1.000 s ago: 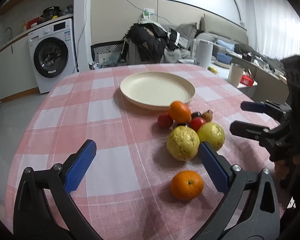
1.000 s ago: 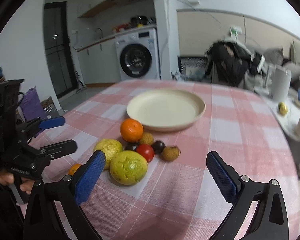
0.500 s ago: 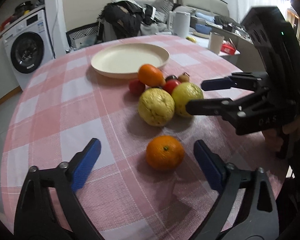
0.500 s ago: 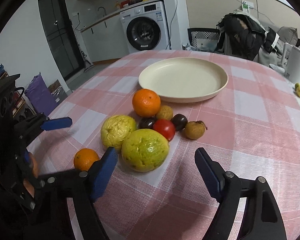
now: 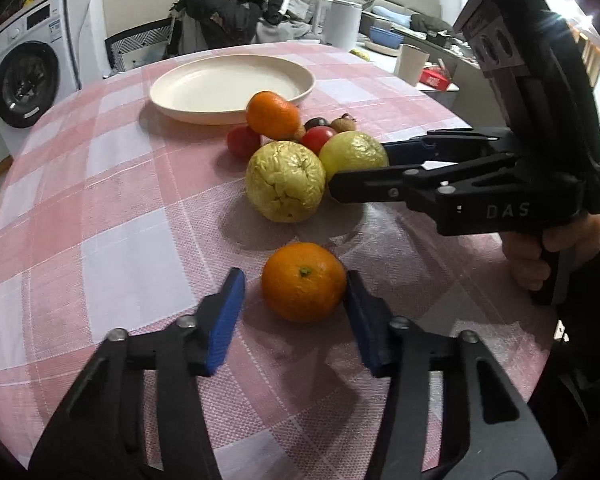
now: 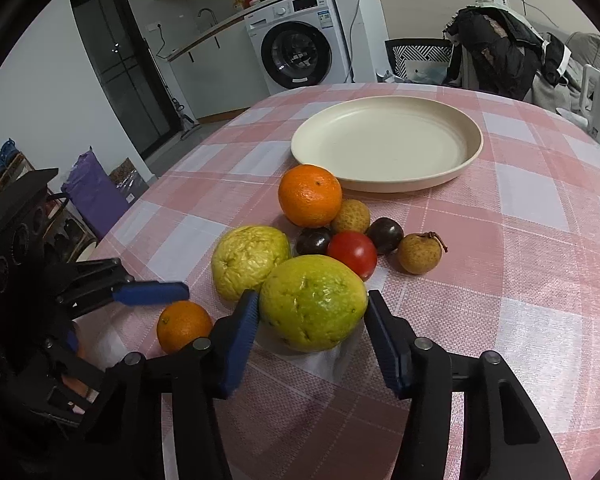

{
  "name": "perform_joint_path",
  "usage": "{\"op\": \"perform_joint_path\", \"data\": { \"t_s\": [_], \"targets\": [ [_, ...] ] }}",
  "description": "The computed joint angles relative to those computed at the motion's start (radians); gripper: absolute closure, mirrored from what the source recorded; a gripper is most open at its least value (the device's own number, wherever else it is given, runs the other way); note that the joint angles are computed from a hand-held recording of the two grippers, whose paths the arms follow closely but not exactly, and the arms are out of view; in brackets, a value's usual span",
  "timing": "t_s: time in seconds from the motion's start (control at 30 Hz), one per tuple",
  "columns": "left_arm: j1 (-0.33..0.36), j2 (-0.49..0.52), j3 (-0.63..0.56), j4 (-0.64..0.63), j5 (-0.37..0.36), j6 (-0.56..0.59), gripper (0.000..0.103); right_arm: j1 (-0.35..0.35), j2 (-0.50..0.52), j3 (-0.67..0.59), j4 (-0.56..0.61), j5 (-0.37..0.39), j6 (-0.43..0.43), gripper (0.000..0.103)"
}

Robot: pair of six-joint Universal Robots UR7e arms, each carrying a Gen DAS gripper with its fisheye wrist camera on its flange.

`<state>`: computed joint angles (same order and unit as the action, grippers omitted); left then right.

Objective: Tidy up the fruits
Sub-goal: 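Grasp the mandarin orange with the left gripper while the right gripper grasps the green-yellow citrus, then lift and carry the orange and green citrus in both grippers over the cream plate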

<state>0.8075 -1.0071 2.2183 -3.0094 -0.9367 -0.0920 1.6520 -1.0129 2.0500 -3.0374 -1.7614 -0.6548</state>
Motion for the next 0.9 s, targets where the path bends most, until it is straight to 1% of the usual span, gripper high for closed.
{"op": "perform_joint_path", "data": {
  "t_s": [0.23, 0.33, 0.5, 0.57, 0.73, 0.9],
  "targets": [
    [0.001, -0.006, 0.002, -0.003, -0.013, 0.002, 0.066, -0.005, -0.003, 0.010, -0.030, 0.008, 0.003, 0.048],
    [0.001, -0.008, 0.006, -0.023, -0.015, 0.008, 0.066, -0.008, -0.012, 0.026, -0.075, 0.010, 0.005, 0.048],
    [-0.005, -0.016, 0.013, -0.059, -0.012, 0.011, 0.067, -0.022, -0.044, 0.058, -0.140, 0.039, 0.018, 0.048],
    [-0.010, -0.015, 0.016, -0.084, -0.002, 0.012, 0.067, -0.032, -0.065, 0.071, -0.160, 0.062, 0.016, 0.048],
    [-0.013, -0.019, 0.019, -0.149, 0.025, 0.014, 0.067, -0.041, -0.088, 0.081, -0.205, 0.091, 0.023, 0.048],
    [-0.018, -0.021, 0.012, -0.218, 0.058, 0.018, 0.067, -0.037, -0.092, 0.072, -0.210, 0.097, 0.030, 0.048]
  ]
}}
